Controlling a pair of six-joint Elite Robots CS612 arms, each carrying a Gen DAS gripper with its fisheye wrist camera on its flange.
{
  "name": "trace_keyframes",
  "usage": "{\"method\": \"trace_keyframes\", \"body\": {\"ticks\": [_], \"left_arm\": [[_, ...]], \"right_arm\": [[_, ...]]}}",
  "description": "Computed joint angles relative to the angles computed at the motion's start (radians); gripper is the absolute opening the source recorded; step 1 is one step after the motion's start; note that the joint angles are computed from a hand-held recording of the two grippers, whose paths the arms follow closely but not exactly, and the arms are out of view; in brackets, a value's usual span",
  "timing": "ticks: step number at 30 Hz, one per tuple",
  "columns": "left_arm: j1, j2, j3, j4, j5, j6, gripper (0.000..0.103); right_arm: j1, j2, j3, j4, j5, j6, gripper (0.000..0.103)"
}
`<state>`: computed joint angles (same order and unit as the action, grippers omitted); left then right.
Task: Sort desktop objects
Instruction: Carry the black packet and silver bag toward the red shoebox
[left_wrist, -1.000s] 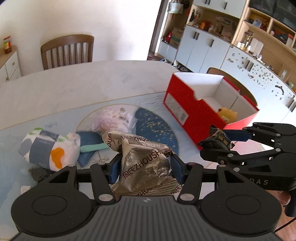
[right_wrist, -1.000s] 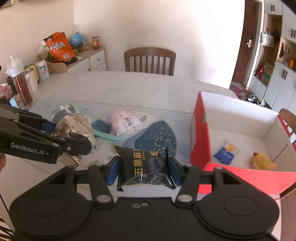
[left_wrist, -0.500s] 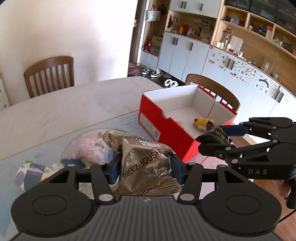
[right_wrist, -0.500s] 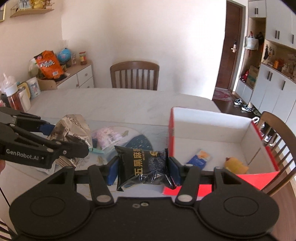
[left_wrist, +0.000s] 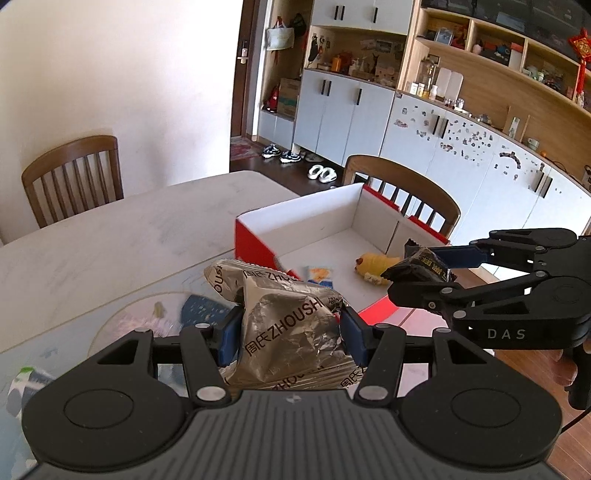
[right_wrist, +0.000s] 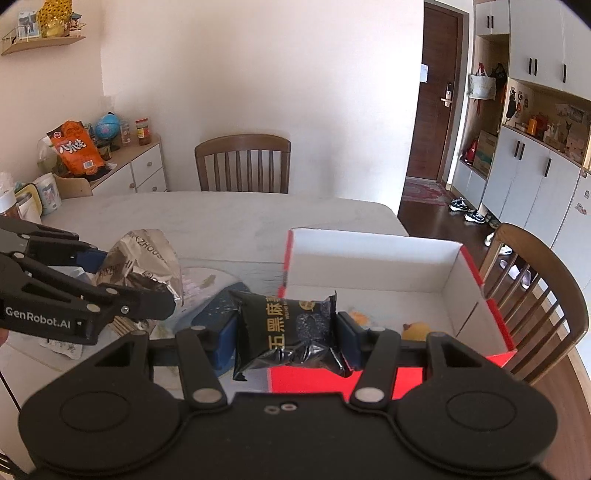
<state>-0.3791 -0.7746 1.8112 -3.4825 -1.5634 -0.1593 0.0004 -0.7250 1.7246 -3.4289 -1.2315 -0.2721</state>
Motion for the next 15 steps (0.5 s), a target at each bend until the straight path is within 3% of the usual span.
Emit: {"method": "trace_keyframes", "body": {"ticks": [15], "left_arm": [[-0.033,0.050,-0.110,0.079,0.017,-0.019,0.056]], "right_arm": [[-0.063,0.021,-0.055,0.076,0.057,-0.058,0.055]]}}
